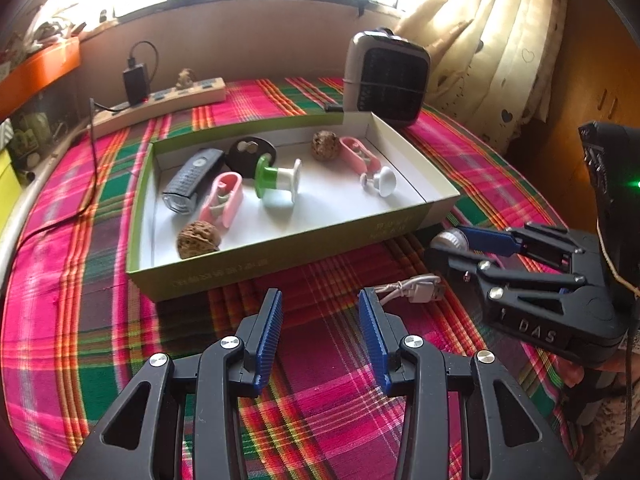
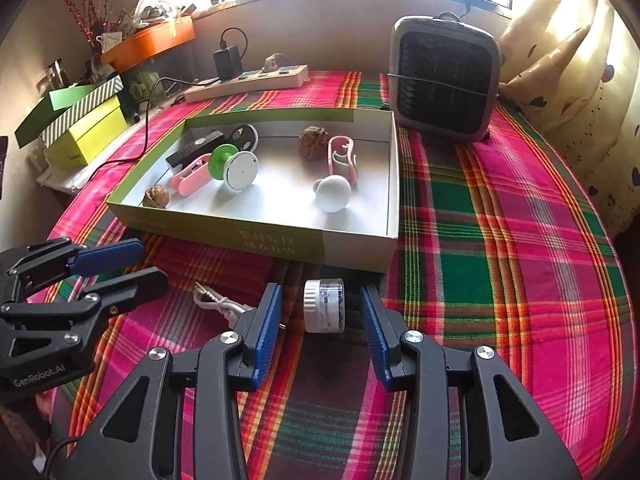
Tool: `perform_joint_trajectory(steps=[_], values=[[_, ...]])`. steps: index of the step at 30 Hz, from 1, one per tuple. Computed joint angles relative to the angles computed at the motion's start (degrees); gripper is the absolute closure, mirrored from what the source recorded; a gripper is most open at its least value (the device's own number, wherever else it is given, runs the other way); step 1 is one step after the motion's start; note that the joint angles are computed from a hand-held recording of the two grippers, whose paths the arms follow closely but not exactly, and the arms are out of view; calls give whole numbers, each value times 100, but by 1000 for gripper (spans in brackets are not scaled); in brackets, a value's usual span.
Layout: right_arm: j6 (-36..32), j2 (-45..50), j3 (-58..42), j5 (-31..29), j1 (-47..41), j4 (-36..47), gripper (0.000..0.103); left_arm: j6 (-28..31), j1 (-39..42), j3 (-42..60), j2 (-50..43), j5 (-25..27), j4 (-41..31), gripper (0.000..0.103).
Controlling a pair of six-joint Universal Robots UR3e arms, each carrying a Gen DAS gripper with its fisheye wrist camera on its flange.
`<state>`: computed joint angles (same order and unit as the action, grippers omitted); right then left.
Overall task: Organize objects
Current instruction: 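Grasp the white cylindrical roll with right tool while left tool grasps the white USB cable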
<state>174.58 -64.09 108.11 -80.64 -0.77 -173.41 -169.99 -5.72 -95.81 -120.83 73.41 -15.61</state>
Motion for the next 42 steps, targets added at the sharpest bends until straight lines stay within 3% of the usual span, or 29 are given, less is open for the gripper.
perform_joint_trajectory(steps=[6,20,30,42], values=[[36,-20,62,-68,-16,-58,83,135,-32,250,-153,-62,-233,65],[-70,-526,837,22,-358,-389,83,827,-344,696,-331,-228,-395,63],[-120,-896,1303,184,-627,-556,83,1279,-621,1175,-613,19,-755,62],[-140,-977,1445,294,-730,-662,83,1094,-732,1523,-847,214,-989,62]])
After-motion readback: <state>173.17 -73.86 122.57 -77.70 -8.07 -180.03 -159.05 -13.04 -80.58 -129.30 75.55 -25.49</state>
